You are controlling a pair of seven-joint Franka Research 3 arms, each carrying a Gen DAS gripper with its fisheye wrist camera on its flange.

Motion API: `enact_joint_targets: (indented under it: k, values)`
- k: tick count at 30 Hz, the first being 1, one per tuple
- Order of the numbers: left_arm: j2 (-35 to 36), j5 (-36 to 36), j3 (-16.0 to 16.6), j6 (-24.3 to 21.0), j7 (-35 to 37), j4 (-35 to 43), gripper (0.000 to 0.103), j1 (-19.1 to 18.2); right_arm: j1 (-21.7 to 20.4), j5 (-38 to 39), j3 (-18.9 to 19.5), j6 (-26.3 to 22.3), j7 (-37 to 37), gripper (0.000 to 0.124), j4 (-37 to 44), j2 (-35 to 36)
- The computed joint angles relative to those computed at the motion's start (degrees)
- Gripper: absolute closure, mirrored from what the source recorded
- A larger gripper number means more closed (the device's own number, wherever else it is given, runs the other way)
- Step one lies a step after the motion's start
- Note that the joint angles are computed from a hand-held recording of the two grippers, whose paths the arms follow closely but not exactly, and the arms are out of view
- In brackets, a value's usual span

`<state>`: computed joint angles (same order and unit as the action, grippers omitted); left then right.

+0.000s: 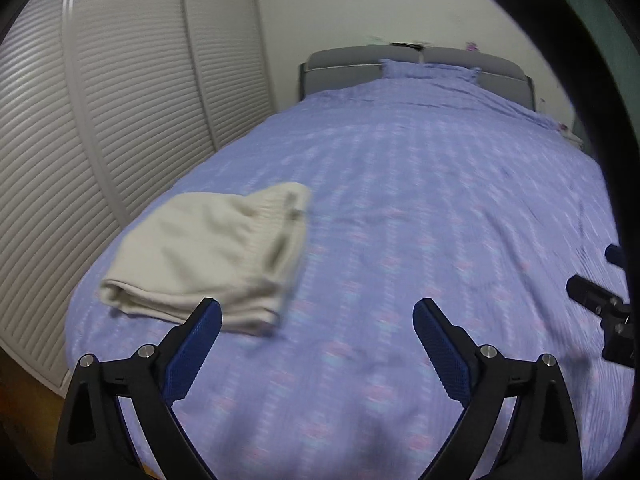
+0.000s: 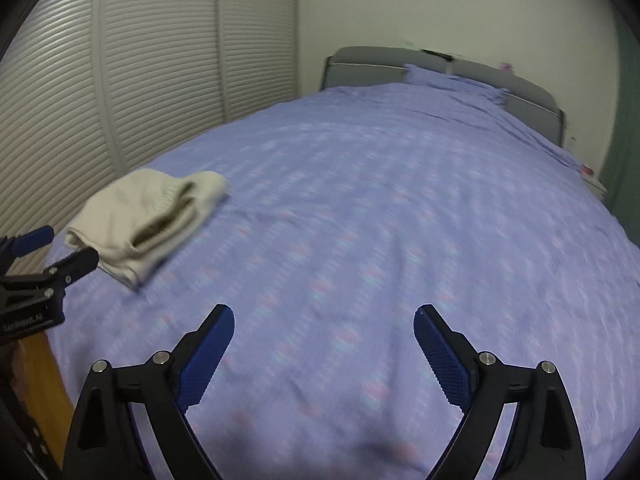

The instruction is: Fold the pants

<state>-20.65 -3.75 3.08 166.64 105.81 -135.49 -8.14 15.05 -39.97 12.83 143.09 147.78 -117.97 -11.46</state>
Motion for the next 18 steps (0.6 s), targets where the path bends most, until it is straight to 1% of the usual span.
enact_joint_targets:
  k: [1,3,4,5,7,8,10,11,13,15,16,18]
  values:
    - [-1.09,-0.22,-0.12,0.53,0.63,-1.52,0.005,-0.79,-0.41,-1.5,0.11,0.0,1.63,0.032,-2.76,-2.16]
    - [-2.47,1.03,-2.13,2.92,-0.64,-4.55,0.005,-0.98,-1.85,-4.98,1.32,-0.12,5.27,0.032,-7.49,-6.21]
    - [-2.1,0.85,-1.14,3.73,0.15,-4.74,0.005,-2.38,-2.4,-5.6,1.83,-0.52,6.02,0.032,-9.55,-8.13]
    - [-3.22,0.61,-0.78,4.61,0.39,-6.34,0.005,-3.62,-2.97,-5.95,2.33,-0.45,7.12,0.032,-11.78,-10.19]
    - [-4.42,-0.44,1.28,5.83,1.44,-8.35,0.005,-6.95,-4.0,-5.47,3.47,-0.58,8.89,0.032,-15.75,-14.08]
    - [-5.5,-0.96,1.97,6.27,1.56,-9.64,0.004,-8.27,-4.89,-5.75,4.05,0.35,10.14,0.032,-17.71,-15.64]
    - [-7.49,-1.19,2.62,6.76,0.96,-12.01,0.004,-9.61,-5.99,-5.01,5.73,0.19,12.13,0.032,-21.08,-19.57]
    - [-8.96,-1.62,3.92,6.75,1.43,-13.35,0.004,-11.25,-6.6,-4.6,6.57,0.46,13.13,0.032,-22.46,-21.1]
    - [-12.51,-2.0,5.33,7.14,1.68,-16.36,0.004,-13.36,-6.89,-2.35,7.98,0.64,15.59,0.032,-26.28,-26.13]
    - [-17.93,-1.37,5.49,6.33,1.36,-19.9,0.004,-14.14,-6.58,0.78,9.17,-0.43,16.17,0.032,-29.11,-30.66]
    - [-19.86,-1.07,5.12,5.37,0.5,-20.77,0.004,-13.87,-5.74,3.4,9.67,-2.54,15.8,0.032,-29.85,-33.0]
    - [-25.15,-0.81,5.42,1.09,-0.06,-21.96,0.003,-14.6,-4.18,8.61,10.38,-6.73,14.96,0.032,-30.49,-37.07]
